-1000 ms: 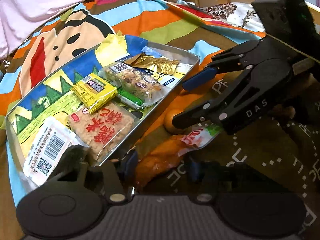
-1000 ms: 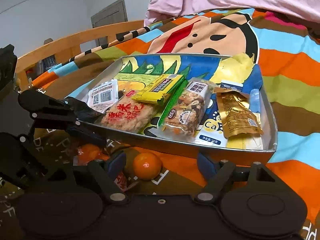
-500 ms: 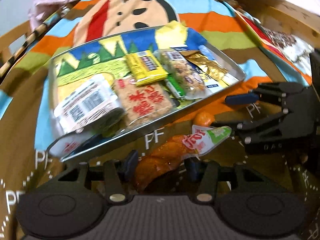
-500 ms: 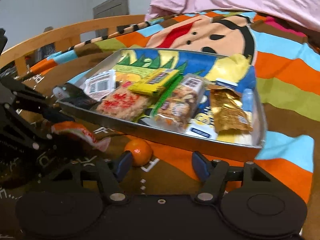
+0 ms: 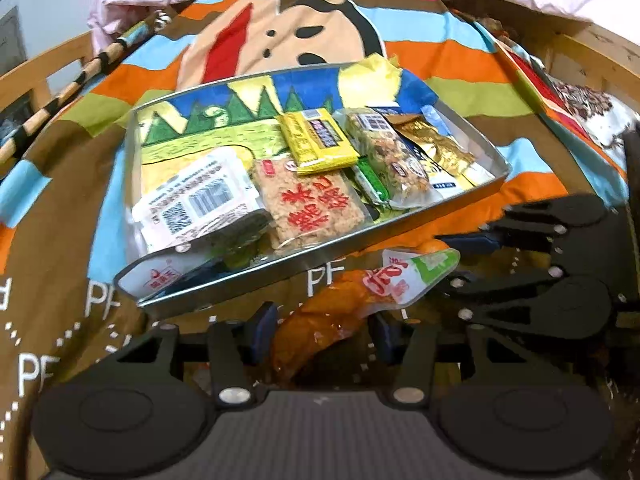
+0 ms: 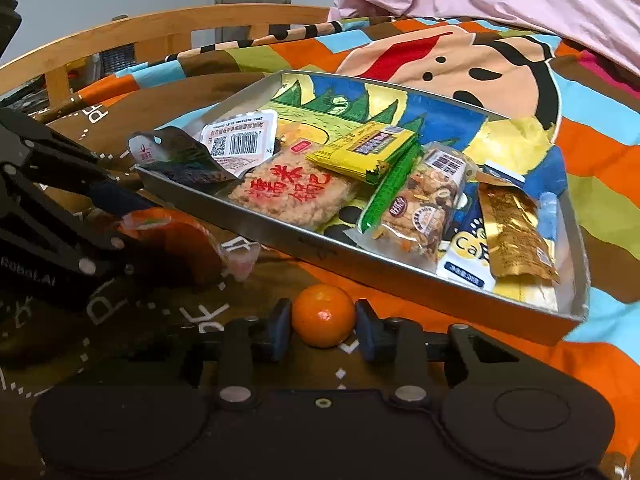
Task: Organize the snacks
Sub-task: 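Grasp the orange sausage packet with the left gripper while the right gripper grasps the mandarin orange, then lift the sausage packet and mandarin orange and carry them over the tin box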
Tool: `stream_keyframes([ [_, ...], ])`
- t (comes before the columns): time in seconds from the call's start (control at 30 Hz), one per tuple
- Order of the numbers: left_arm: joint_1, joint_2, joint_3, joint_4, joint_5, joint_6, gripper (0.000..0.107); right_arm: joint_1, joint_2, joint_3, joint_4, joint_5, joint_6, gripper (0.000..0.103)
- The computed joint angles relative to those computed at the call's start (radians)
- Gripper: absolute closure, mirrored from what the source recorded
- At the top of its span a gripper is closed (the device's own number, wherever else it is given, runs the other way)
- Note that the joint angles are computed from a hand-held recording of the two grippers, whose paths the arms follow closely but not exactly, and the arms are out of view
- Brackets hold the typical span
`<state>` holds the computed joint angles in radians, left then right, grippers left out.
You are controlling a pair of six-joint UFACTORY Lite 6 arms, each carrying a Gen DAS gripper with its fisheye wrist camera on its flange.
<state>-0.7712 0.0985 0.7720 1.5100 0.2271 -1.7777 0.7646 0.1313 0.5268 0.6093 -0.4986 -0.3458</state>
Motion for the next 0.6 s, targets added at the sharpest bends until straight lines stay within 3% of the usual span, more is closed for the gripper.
stream_keyframes([
  [0.27,-0.046,-0.096,-0.051,-0.166,0.045,0.092,0.053,0.160,-0.219,-0.158,0.282,-0.027,-0.119,0.067],
  [0.6,-0.189,-0.246,-0.127,-0.291,0.144,0.129,0.054,0.451,-0.448,-0.235,0.813,-0.149,-0.436,0.067],
])
